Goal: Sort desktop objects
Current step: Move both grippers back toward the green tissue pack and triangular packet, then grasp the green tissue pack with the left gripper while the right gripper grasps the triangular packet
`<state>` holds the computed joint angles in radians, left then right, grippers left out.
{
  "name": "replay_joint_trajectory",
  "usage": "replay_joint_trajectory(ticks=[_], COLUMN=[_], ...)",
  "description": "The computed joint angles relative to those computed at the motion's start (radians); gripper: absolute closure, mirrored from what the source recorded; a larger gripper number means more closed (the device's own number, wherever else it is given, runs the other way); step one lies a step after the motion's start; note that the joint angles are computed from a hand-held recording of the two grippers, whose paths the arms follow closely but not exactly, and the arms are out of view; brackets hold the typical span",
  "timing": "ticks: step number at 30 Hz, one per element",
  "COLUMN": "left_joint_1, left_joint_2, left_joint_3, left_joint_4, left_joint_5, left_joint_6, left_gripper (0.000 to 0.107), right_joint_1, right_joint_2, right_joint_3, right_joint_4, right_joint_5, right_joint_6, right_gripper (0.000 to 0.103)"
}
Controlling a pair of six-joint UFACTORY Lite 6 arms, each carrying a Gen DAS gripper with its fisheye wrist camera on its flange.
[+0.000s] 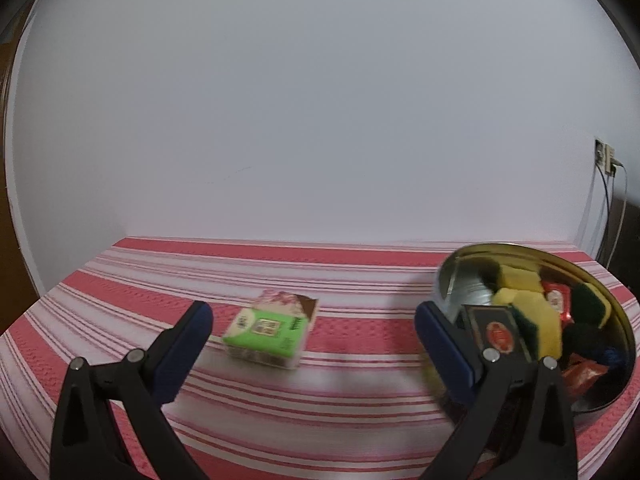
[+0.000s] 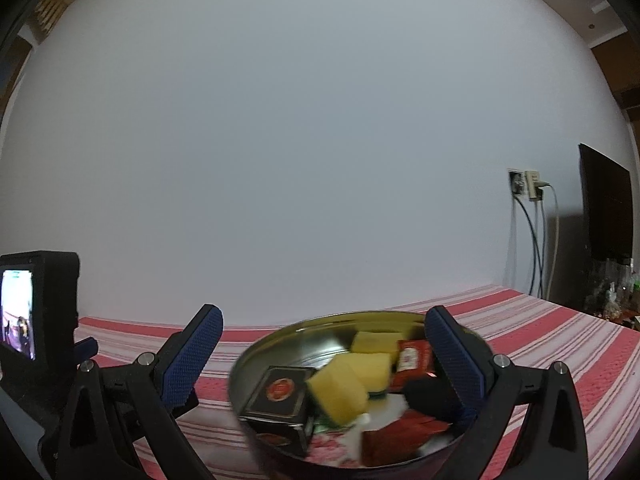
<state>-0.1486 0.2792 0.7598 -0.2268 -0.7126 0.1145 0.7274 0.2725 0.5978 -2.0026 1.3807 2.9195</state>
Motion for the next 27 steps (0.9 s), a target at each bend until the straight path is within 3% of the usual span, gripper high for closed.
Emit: replay_joint_trajectory(ticks=[10,17,23,27], left_joint_1=[0.176,0.302,0.257,0.197], left_joint_2=[0.082,0.238,0.358,0.429], left_joint_3=[0.117,0.345,0.512,0.619], left_joint_4=[0.180,0.525,0.726,0.615], left_joint_5=[0.125,0.333,0.463,0.552], left_joint_6=[-0.123,-0.438,-0.571,-0.441], left_gripper=[0.005,0.005,0.005,0.005], right_joint_1=[0.048,0.061,0.020,0.011], right_joint_2=[0.091,0.089,0.072,0.065], right_joint_3=[0.130,0.124,0.111,0.103], right_joint_4=[-0.024,-0.035,-0.082,-0.098], right_joint_5=[-0.058,-0.067,-0.126,-0.135], right_joint_6=[-0.045,-0.035,0.005,0.017], right_gripper=[0.001,0.001,0.001,0.001])
